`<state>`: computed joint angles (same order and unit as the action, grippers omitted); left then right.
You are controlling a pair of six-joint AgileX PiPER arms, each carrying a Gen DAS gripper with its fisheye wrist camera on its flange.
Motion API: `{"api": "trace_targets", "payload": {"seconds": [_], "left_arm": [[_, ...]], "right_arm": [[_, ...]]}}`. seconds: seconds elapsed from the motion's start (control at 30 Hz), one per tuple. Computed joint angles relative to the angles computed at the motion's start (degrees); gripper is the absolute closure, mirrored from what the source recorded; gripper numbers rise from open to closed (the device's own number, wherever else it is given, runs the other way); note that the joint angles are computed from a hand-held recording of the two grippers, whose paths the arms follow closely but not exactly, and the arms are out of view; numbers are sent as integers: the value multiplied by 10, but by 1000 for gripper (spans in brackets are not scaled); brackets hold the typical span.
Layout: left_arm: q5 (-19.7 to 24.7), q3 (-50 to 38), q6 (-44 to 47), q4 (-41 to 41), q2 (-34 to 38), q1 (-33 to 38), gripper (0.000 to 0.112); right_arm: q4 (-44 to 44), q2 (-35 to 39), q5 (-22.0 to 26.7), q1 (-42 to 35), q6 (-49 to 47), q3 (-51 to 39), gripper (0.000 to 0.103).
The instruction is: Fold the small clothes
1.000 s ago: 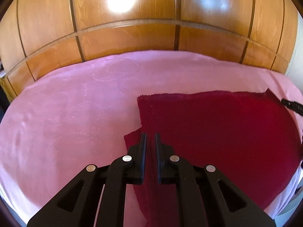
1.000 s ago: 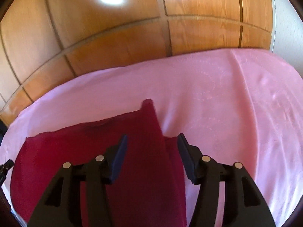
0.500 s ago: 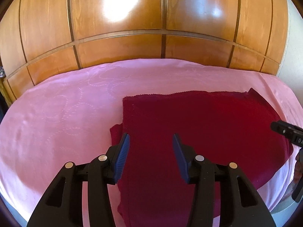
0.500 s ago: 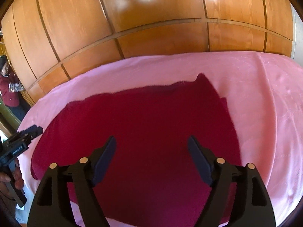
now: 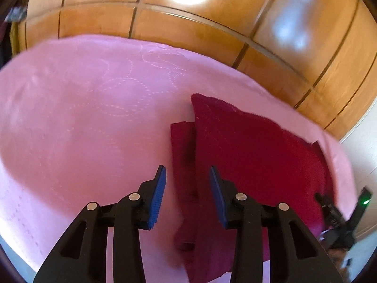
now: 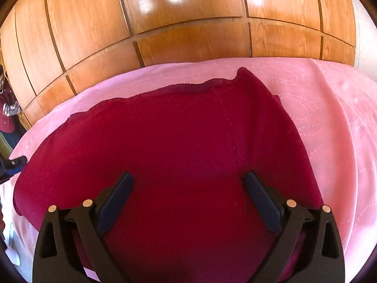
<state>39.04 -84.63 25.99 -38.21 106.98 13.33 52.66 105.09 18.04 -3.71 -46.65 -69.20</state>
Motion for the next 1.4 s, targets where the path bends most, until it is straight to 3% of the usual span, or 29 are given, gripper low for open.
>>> {"api": "trace_targets", "payload": {"seconds": [0.13,0.23,0.37,0.4,0.43,0.53,0.6,0.7,0.77,0.83,0.9,0.97,1.03,1.17,1.23,1.27,1.33,1.4], "left_arm": [[94,-73,13,-43,48,20,75],[117,-103,22,-52,73,6,75],[127,-186,-64,39,128,-31,76],[123,-191,-78,41,132,-34,96],[114,-185,-79,40,127,-35,106],[4,-79,-39,32,55,-53,105],[-40,-45,-76,101,39,-67,105],[-39,-58,-118,135,79,-70,105],[-63,-57,-167,206,74,-95,105],[-54,-72,-228,272,73,-114,105],[-53,-68,-240,283,56,-119,105],[-78,-45,-234,284,32,-114,100],[-117,-6,-226,282,-5,-116,95],[-179,51,-104,167,-47,-126,65],[-193,54,-67,149,-44,-144,64],[-191,50,-81,175,-38,-155,64],[-177,32,-119,220,-17,-169,64],[-152,3,-211,316,16,-179,65]], "right_arm": [[30,-4,-12,3,-29,10,6],[38,-5,-15,4,-37,12,6],[49,-7,-16,3,-50,14,6],[48,-6,-15,2,-50,14,6],[44,-6,-16,3,-46,13,6],[48,-10,-24,6,-48,20,6],[43,-10,-26,8,-44,20,5],[28,-11,-32,13,-34,20,5],[32,-11,-28,9,-38,20,5],[-2,-10,-16,7,-4,11,5],[-65,-7,46,-8,62,-22,5],[-54,-8,120,-37,68,-52,7],[-24,-22,148,-69,63,-60,18],[-45,-16,157,-114,129,-99,31],[-117,13,153,-114,205,-139,44],[-146,31,160,-112,234,-162,48],[-219,72,189,-103,294,-211,68],[-305,88,169,-85,333,-218,75]]}}
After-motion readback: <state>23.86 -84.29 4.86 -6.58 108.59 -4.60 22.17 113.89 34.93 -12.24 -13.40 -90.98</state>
